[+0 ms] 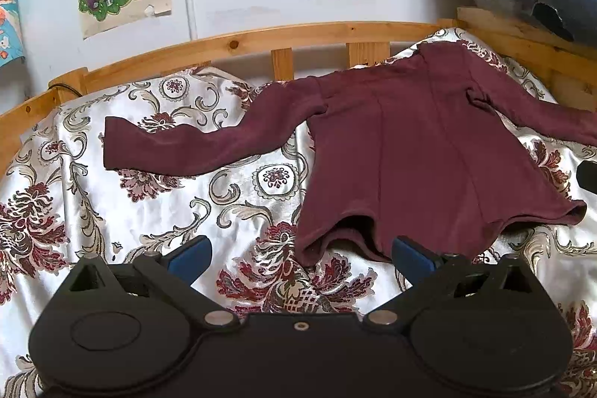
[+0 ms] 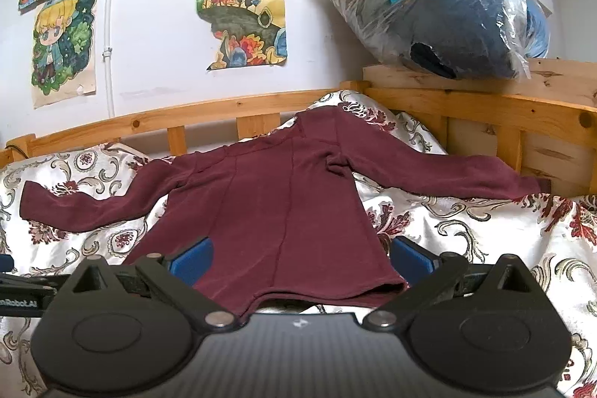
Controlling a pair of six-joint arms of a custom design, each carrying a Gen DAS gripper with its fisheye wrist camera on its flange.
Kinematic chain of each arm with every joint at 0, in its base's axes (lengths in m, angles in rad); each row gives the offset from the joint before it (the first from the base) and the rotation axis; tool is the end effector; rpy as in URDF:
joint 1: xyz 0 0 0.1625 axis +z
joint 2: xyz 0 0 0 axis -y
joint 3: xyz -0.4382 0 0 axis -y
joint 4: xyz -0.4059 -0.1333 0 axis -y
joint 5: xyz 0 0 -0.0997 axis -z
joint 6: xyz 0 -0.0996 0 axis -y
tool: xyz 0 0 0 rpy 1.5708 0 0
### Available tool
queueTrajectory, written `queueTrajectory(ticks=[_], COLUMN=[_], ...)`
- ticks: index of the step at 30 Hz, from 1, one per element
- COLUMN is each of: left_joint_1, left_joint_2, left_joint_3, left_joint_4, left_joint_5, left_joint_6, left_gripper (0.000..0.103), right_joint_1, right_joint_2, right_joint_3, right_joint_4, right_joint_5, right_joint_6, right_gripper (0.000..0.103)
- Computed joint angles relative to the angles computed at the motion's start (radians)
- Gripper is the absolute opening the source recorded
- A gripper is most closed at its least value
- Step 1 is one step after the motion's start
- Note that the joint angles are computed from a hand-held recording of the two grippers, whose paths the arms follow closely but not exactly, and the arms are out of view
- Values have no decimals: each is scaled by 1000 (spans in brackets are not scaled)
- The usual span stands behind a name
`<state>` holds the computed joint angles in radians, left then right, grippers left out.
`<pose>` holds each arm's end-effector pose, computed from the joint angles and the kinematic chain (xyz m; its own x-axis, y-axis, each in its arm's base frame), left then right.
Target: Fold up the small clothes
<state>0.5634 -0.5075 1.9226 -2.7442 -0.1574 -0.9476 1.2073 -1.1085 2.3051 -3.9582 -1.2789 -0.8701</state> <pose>-0.3319 -0.4837 -0.0645 -0.5988 -0.2700 -0.7540 0.5734 0.5128 -0.6390 -0.0155 -0.4963 0.2341 -0.7392 -0.2065 0.6410 -0.6718 0.2929 -0.6803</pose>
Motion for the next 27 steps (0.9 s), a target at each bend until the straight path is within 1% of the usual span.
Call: queueTrajectory(ticks=[4, 6, 8, 11, 13, 16, 19, 20, 24, 26, 27], left_joint_1=[9, 19, 33, 53, 66, 89, 114, 123, 164, 184, 195], left_joint_2=[-4, -2, -5, 5, 22, 51, 89, 103, 189, 231, 249], left_joint_3=[-22, -40, -67, -119, -169, -269, -385, -423, -578, -642, -671], left_joint_4=[35, 3, 18, -33, -74, -101, -93, -92, -167, -199, -205], left_joint_5=[-22, -54, -92, -131, -135, -148, -159, -167, -215, -247, -263], left_joint_6=[-5, 42, 64, 177, 282, 427, 539, 575, 739, 806, 832], left_gripper=[102, 102, 102, 102, 102, 102, 102, 102, 102, 102, 102], right_joint_1=[6, 15, 29, 54, 63, 66, 68, 63, 35, 30, 32], right_joint_2=[-14, -13, -15, -12, -14, -6, -2, -3, 10, 35, 55], right_joint_3=[-7, -16, -34, -83, -119, -178, -260, -290, -421, -488, -528], right_joint_4=[35, 25, 30, 34, 39, 12, 46, 69, 196, 236, 251], right_joint_5=[-16, -42, -79, -167, -210, -255, -304, -311, -283, -281, -297], right_joint_6=[23, 52, 80, 150, 180, 216, 268, 298, 412, 428, 425], right_gripper=[103, 103, 103, 103, 103, 103, 103, 103, 103, 103, 103])
